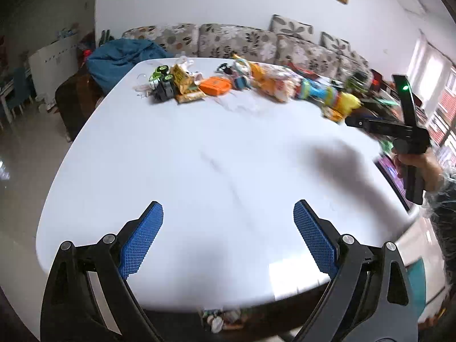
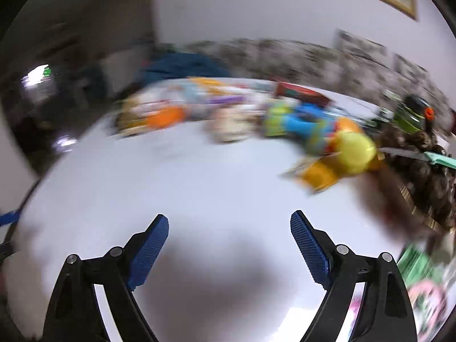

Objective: Collect trash
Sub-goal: 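Grasp yellow snack packet with right tool while left tool grasps cream-orange chick toy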

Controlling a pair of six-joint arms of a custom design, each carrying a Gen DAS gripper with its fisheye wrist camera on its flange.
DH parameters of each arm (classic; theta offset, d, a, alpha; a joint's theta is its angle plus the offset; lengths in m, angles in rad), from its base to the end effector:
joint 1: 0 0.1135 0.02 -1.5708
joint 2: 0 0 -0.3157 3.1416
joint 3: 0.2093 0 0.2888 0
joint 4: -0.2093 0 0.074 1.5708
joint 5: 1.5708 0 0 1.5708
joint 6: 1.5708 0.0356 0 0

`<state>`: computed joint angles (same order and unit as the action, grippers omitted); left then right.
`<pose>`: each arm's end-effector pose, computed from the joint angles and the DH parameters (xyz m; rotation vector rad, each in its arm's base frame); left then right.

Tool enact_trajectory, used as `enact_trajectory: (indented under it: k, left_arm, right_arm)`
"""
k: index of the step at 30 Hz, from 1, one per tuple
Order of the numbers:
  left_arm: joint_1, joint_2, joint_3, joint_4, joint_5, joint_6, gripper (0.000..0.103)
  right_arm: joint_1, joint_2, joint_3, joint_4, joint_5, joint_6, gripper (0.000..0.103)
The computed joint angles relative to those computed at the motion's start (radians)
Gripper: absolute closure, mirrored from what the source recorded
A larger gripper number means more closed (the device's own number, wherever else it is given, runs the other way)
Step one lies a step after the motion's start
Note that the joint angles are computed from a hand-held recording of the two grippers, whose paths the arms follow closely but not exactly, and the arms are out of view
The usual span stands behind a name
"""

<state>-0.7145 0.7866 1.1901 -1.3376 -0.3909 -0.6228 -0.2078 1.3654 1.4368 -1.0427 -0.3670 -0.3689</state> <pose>0.0821 -0.0532 0.4171 -0.0465 2.4119 -0.1179 0.2899 -0.0481 0.4140 -0.3385 2.4401 0.2214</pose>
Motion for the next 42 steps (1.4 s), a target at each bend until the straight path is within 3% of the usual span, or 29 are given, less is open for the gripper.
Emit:
enact_trajectory:
  k: [2, 6, 10, 11, 12, 14, 18, 21, 24, 27, 29, 31, 33, 36, 42]
  left_arm:
    - [0.136, 0.051, -0.029, 0.117, 0.074, 0.133, 0.012]
    - [0.217, 0.181, -0.035, 0.265, 0.111, 0.261, 0.013]
    - [0.236, 0.318, 0.0, 0.403, 0.123, 0.317, 0.013]
    - [0.255, 0.356, 0.015, 0.442, 0.144, 0.336, 0.013]
    - [0.258, 0.39, 0.026, 0.476, 0.144, 0.342, 0.013]
    - [0.27, 0.508, 0.083, 0.563, 0.163, 0.381, 0.013]
    - [0.266, 0.709, 0.206, 0.657, 0.162, 0.452, 0.013]
    - [0.264, 0.862, 0.324, 0.676, 0.165, 0.463, 0.013]
    - [0.274, 1.034, 0.49, 0.622, 0.232, 0.424, 0.013]
    - [0.267, 1.116, 0.568, 0.635, 0.196, 0.411, 0.013]
    - [0.256, 1.188, 0.644, 0.614, 0.117, 0.418, 0.012]
    - [0.27, 1.26, 0.747, 0.515, 0.129, 0.393, 0.015]
    - [0.283, 1.232, 0.71, 0.537, 0.171, 0.36, 0.017]
    - [0.276, 1.124, 0.564, 0.58, 0.204, 0.4, 0.018]
    - [0.253, 0.695, 0.153, 0.684, 0.269, 0.376, 0.019]
  right_arm:
    - [-0.007, 0.144, 0.081, 0.015, 0.041, 0.111, 0.017]
    - [0.0, 0.306, 0.175, 0.021, 0.085, 0.255, 0.017]
    - [0.074, 0.348, 0.188, 0.071, 0.251, 0.229, 0.013]
    - [0.083, 0.334, 0.17, 0.085, 0.246, 0.185, 0.018]
    - [0.094, 0.327, 0.161, 0.083, 0.22, 0.165, 0.036]
    - [0.093, 0.315, 0.168, 0.042, 0.188, 0.095, 0.051]
    - [0.062, 0.248, 0.118, -0.019, 0.122, -0.041, 0.054]
    - [0.003, 0.208, 0.076, -0.064, 0.061, -0.115, 0.054]
    - [-0.047, 0.191, 0.059, -0.101, 0.019, -0.173, 0.053]
    - [-0.075, 0.172, 0.052, -0.139, -0.004, -0.223, 0.053]
    - [-0.09, 0.175, 0.053, -0.145, -0.016, -0.246, 0.053]
    - [-0.095, 0.176, 0.053, -0.152, -0.031, -0.252, 0.053]
    - [-0.102, 0.18, 0.057, -0.161, -0.042, -0.255, 0.053]
    - [-0.105, 0.18, 0.063, -0.184, -0.043, -0.28, 0.054]
    - [-0.108, 0.075, 0.029, -0.263, -0.102, -0.311, 0.054]
